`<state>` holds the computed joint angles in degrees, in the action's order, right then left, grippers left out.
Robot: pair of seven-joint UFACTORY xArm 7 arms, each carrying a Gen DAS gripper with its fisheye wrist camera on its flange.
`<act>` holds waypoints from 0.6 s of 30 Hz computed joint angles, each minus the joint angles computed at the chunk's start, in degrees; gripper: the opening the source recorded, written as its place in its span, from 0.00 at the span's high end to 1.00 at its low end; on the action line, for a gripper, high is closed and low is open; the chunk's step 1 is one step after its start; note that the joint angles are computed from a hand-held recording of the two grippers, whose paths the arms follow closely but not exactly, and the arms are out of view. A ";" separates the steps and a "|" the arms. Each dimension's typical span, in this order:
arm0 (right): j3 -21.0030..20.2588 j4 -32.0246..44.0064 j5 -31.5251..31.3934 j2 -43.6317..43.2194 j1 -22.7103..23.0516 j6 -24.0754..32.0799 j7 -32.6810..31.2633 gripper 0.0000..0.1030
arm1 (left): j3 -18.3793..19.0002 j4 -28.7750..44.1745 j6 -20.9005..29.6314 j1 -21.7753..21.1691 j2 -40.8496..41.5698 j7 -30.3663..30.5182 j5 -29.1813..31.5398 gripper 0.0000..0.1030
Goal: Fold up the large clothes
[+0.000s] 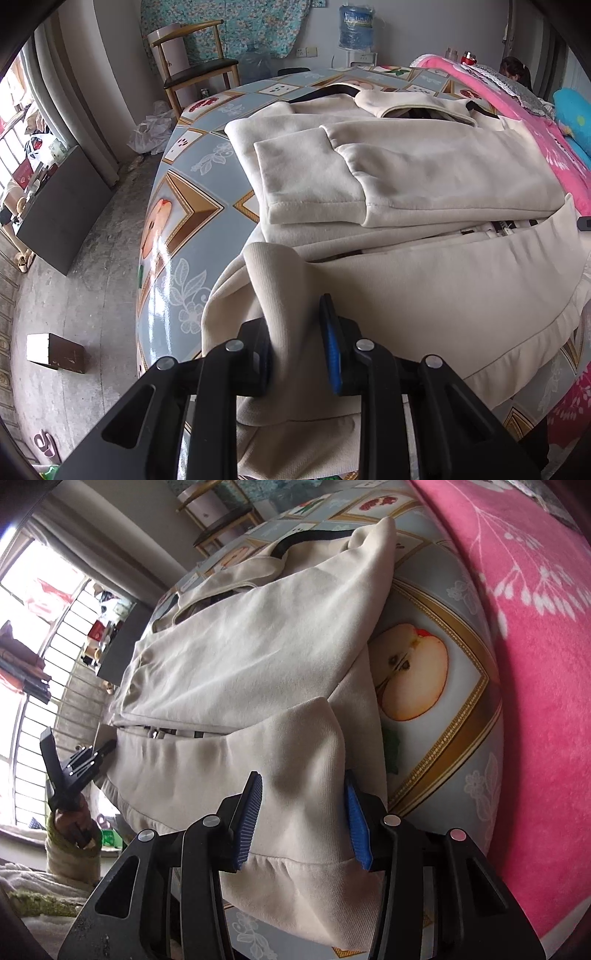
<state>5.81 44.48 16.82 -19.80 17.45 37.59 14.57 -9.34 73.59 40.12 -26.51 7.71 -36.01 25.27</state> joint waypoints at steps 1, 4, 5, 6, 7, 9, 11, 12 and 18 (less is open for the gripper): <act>-0.06 0.48 0.03 0.70 0.02 -0.20 -0.19 0.59 | 0.01 -0.16 -0.13 0.00 -0.07 -0.13 0.00 0.78; -0.18 1.75 0.80 3.07 0.00 -2.55 -0.27 0.59 | 0.02 -0.20 -0.34 0.01 -0.05 -0.28 -0.03 0.78; -0.35 1.94 1.23 3.43 0.08 -2.90 -0.67 0.59 | 0.02 -0.23 -0.40 0.02 -0.05 -0.28 -0.03 0.78; -0.44 2.18 1.56 3.74 0.14 -2.90 -0.96 0.58 | 0.02 -0.22 -0.46 0.03 -0.03 -0.25 -0.08 0.78; -0.52 2.17 1.83 3.76 0.22 -2.72 -1.42 0.58 | 0.02 -0.28 -0.52 0.06 -0.07 -0.19 -0.18 0.78; -1.12 1.80 3.42 3.11 0.81 -1.69 -3.49 0.59 | 0.00 -0.38 -0.71 0.15 -0.13 0.03 -0.45 0.78; -1.45 1.64 4.73 2.32 1.30 0.33 -5.39 0.59 | 0.00 -0.62 -1.07 0.25 -0.25 0.18 -0.67 0.78; -1.32 1.55 4.52 1.78 1.28 1.55 -5.93 0.59 | 0.00 -0.79 -1.29 0.30 -0.33 0.24 -0.79 0.78; 0.34 1.89 1.60 1.06 0.24 3.36 -4.69 0.68 | 0.03 -0.97 -1.88 0.41 -0.29 0.34 -0.96 0.78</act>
<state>6.15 46.37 18.42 -18.74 17.69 40.95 9.89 -9.31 72.63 38.24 -26.10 7.41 -35.66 24.32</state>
